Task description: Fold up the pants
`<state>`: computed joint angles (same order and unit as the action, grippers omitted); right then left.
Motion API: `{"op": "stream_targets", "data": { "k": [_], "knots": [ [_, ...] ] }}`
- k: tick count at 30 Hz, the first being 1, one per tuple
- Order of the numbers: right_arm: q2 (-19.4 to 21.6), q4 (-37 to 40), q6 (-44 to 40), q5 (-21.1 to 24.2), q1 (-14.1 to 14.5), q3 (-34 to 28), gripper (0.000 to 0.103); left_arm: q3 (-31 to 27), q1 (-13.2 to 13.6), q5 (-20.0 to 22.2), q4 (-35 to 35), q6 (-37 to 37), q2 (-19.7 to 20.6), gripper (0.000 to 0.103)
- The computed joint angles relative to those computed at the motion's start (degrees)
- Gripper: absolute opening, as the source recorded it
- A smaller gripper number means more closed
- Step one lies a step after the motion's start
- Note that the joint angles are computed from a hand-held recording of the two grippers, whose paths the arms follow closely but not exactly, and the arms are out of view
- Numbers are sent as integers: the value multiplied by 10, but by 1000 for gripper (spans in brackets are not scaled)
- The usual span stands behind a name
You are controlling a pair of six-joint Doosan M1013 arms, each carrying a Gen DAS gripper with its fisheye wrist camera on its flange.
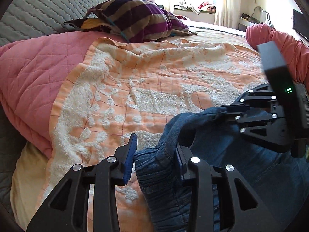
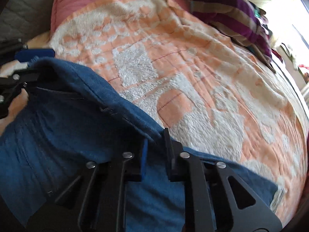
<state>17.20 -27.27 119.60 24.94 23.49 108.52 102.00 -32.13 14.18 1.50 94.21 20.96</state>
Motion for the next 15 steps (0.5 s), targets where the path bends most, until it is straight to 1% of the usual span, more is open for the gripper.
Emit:
{"op": "stream_targets", "data": {
  "k": [3,5,7,9,11,12,15],
  "knots": [
    [-31,-5,43,-39,0,31,5,8,-1,-7,-4,5,-7,34],
    [-49,-25,76,-54,4,48,5,12,-1,-10,-19,21,-12,34],
    [-73,-57,129,-70,12,69,4,21,-1,-14,-64,67,-22,34],
    [-95,-95,184,-82,21,87,4,33,-3,-25,-90,98,-34,34],
    [-114,-136,237,-92,31,103,4,44,-6,-35,-103,114,-45,34],
    [-120,-143,250,-97,33,108,4,51,-7,-42,-103,117,-52,34],
    [-147,-211,341,-112,53,131,4,76,-11,-62,-126,145,-72,34]
  ]
}}
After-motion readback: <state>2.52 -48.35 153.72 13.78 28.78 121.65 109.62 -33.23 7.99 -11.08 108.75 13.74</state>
